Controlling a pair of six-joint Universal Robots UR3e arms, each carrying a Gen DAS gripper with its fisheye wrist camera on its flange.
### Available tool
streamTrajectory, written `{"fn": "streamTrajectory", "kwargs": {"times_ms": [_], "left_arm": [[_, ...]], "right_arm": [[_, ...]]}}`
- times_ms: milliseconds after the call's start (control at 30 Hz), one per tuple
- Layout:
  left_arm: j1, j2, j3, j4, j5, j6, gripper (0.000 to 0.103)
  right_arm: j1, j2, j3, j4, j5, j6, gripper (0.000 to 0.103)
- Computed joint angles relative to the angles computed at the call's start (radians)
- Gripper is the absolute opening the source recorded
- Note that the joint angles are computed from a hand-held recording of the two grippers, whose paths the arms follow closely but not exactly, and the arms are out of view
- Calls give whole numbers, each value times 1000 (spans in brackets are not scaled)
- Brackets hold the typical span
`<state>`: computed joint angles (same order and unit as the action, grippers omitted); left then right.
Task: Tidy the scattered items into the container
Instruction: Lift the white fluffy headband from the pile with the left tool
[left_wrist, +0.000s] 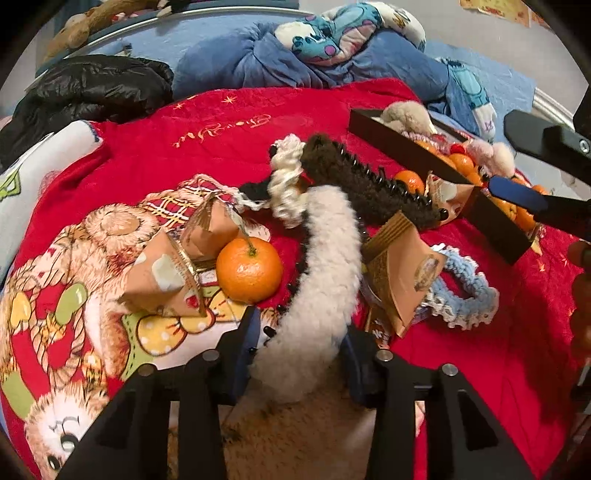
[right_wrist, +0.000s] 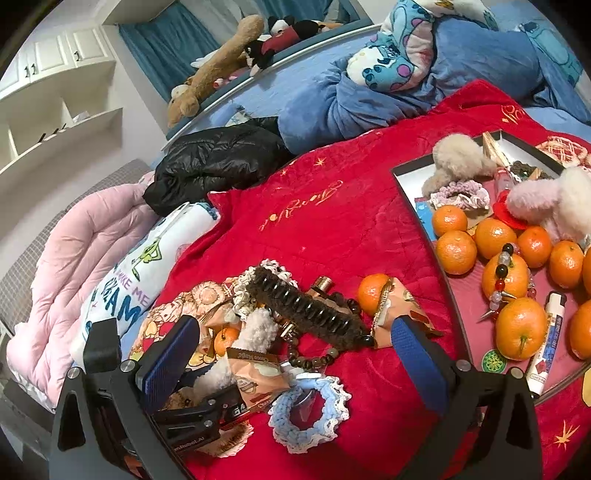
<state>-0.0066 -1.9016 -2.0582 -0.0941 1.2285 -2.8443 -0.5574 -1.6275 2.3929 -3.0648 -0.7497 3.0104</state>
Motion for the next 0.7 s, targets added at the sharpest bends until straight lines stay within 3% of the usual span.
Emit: {"fn": "streamTrajectory", "kwargs": {"times_ms": [133,467,567,700], "left_arm": [[35,75,-104,74,-44,-24,38],[156,272,-313,108,-125,-23,36],[206,337,-367,96,-137,1,36],[253,357,-399,125,-164,-5,36]], "right_arm": [[0,-10,4,-3,-3,-6,103],[40,5,-2,-13,-18,-1,103],[96,29,-2,-56,-65,4,103],[206,88,-12,-130,-212,29,103]]}}
